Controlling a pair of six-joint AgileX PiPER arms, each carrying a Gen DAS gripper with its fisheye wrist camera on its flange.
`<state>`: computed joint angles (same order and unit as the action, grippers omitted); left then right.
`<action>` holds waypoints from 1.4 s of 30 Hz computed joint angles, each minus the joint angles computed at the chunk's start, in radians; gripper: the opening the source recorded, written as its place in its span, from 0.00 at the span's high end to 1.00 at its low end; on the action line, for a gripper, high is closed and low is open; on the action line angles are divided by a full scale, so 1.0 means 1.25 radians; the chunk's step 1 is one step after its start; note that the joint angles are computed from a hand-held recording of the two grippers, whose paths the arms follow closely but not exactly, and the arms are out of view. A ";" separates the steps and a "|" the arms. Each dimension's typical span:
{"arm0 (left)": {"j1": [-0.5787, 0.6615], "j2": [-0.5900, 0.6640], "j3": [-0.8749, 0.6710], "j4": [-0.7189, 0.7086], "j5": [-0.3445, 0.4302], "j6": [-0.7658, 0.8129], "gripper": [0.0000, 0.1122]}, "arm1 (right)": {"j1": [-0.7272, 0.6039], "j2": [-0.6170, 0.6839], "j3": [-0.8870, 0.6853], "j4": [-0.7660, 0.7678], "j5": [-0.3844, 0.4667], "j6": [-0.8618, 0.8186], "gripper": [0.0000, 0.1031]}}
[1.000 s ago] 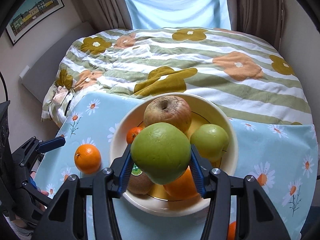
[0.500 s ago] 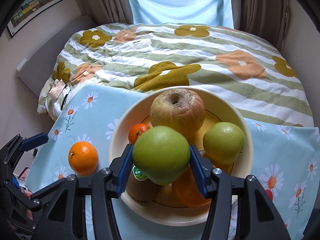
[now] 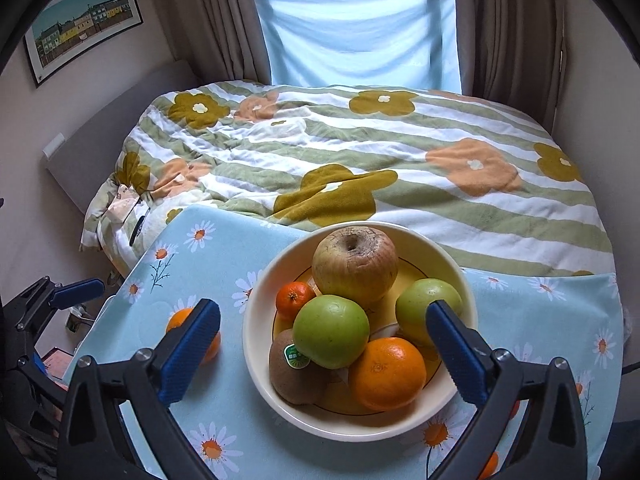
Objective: Organize fruits
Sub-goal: 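Lower the green pomelo into the bowl and open the right tool, then grasp the orange with the left tool while the right tool grasps a small orange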
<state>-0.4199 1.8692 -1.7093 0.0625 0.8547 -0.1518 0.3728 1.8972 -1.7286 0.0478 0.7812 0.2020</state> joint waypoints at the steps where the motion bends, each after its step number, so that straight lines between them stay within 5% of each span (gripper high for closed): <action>1: 0.000 -0.005 -0.002 -0.003 0.003 0.003 0.08 | 0.001 -0.009 0.002 -0.006 0.005 0.005 0.01; 19: 0.040 -0.031 -0.069 -0.074 0.049 0.145 0.08 | 0.034 -0.272 0.177 -0.245 0.116 0.285 0.00; 28: 0.041 0.024 -0.013 -0.101 0.008 0.153 0.08 | -0.009 -0.323 0.350 -0.250 0.080 0.341 0.00; 42: 0.038 0.129 0.036 -0.070 -0.064 0.084 0.08 | -0.109 -0.258 0.485 -0.111 -0.052 0.217 0.05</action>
<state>-0.3720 2.0299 -1.6642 -0.0248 0.7743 -0.0466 0.2363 1.5742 -1.1228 -0.0906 0.7162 0.4736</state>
